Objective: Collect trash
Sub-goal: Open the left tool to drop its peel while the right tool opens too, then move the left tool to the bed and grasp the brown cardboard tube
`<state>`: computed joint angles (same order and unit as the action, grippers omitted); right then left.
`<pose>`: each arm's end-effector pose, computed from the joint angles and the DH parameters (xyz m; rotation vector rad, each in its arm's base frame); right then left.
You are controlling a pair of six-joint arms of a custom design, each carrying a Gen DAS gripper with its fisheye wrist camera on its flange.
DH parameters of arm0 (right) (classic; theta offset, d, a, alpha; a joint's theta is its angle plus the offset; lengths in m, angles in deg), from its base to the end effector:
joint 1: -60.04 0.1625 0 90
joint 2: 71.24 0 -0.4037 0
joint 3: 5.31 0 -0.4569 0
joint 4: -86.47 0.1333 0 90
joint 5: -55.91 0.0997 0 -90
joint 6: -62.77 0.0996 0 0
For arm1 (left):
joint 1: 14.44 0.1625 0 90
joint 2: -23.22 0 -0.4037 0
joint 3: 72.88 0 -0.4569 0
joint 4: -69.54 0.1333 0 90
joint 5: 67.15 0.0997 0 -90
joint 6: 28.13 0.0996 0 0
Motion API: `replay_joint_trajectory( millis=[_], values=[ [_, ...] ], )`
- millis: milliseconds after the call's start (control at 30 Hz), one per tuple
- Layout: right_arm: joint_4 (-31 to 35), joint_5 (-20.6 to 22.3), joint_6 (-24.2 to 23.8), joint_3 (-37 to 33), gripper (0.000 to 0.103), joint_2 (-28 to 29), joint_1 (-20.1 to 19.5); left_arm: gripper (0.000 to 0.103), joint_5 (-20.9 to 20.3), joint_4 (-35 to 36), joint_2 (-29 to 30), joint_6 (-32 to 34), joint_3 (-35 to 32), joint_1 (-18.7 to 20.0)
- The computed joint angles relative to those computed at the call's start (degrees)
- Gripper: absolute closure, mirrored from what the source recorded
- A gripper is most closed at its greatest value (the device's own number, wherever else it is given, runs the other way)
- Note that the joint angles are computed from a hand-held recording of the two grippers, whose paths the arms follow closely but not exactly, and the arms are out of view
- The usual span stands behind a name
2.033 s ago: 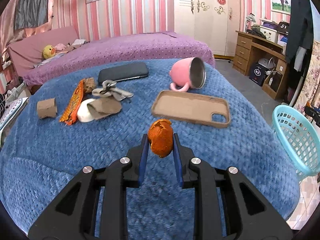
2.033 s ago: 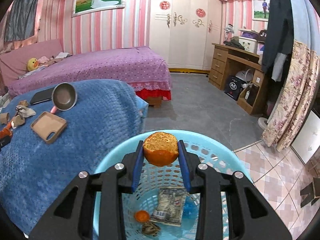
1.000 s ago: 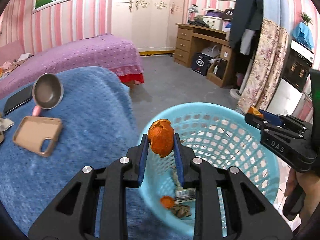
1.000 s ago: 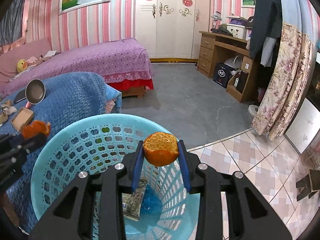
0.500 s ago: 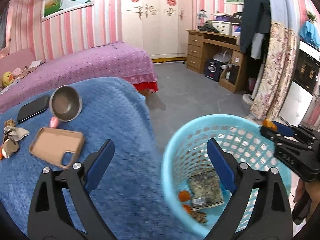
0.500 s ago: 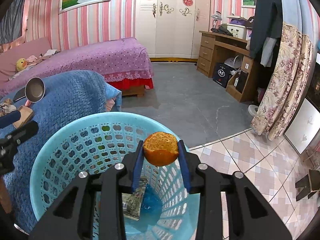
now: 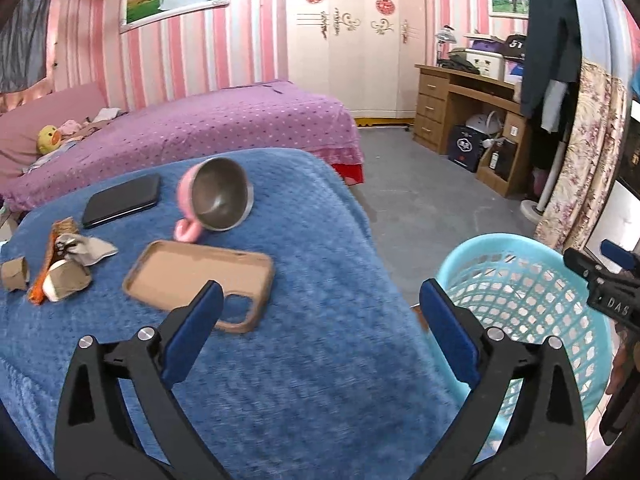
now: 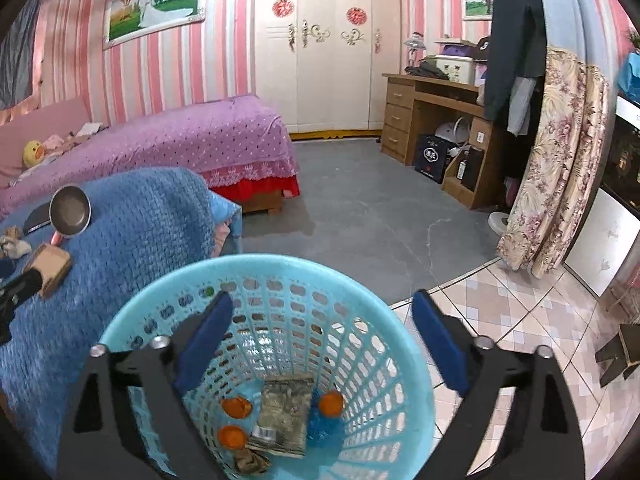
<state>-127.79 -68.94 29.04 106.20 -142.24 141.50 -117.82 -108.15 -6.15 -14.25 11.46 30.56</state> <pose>-0.0092 -0.5759 0.3376 -0.0999 -1.8323 1.2771 -0.3841 -0.6619 -0.0246 0.9896 2.2812 -0.9364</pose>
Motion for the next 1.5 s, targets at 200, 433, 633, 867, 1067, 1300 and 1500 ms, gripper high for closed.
replay_joint_trajectory(
  millis=[200, 433, 633, 867, 1067, 1300, 1500],
  values=[
    [-0.8, -1.7, 0.9, -2.3, 0.006, 3.2, 2.3, 0.006, 3.0, -2.1, -3.0, 2.6, 2.3, 1.3],
    [-0.9, -1.3, 1.3, -5.3, 0.005, 7.3, 5.4, 0.006, 5.5, -4.0, -7.0, 5.6, 4.2, 3.7],
    [-0.7, -3.0, 0.1, -8.7, 0.005, 12.3, 8.3, 0.006, 6.7, -6.2, -9.2, 6.6, 5.0, 7.2],
    [-0.2, -4.5, 0.4, -12.4, 0.005, 17.3, 10.9, 0.006, 7.8, -4.5, -11.3, 6.1, 2.8, 11.1],
    [2.2, -3.0, 0.8, -16.0, 0.005, 21.7, 13.4, 0.006, 11.1, -5.6, -12.1, 8.4, -0.5, 14.3],
    [10.1, 1.4, -0.3, -24.6, 0.005, 28.6, 16.5, 0.006, 13.6, -4.7, -12.4, 7.4, -4.6, 17.8],
    [14.9, 2.3, -1.8, -33.0, 0.005, 34.6, 17.7, 0.006, 14.8, -1.6, -10.2, 7.0, -10.1, 20.1]
  ],
)
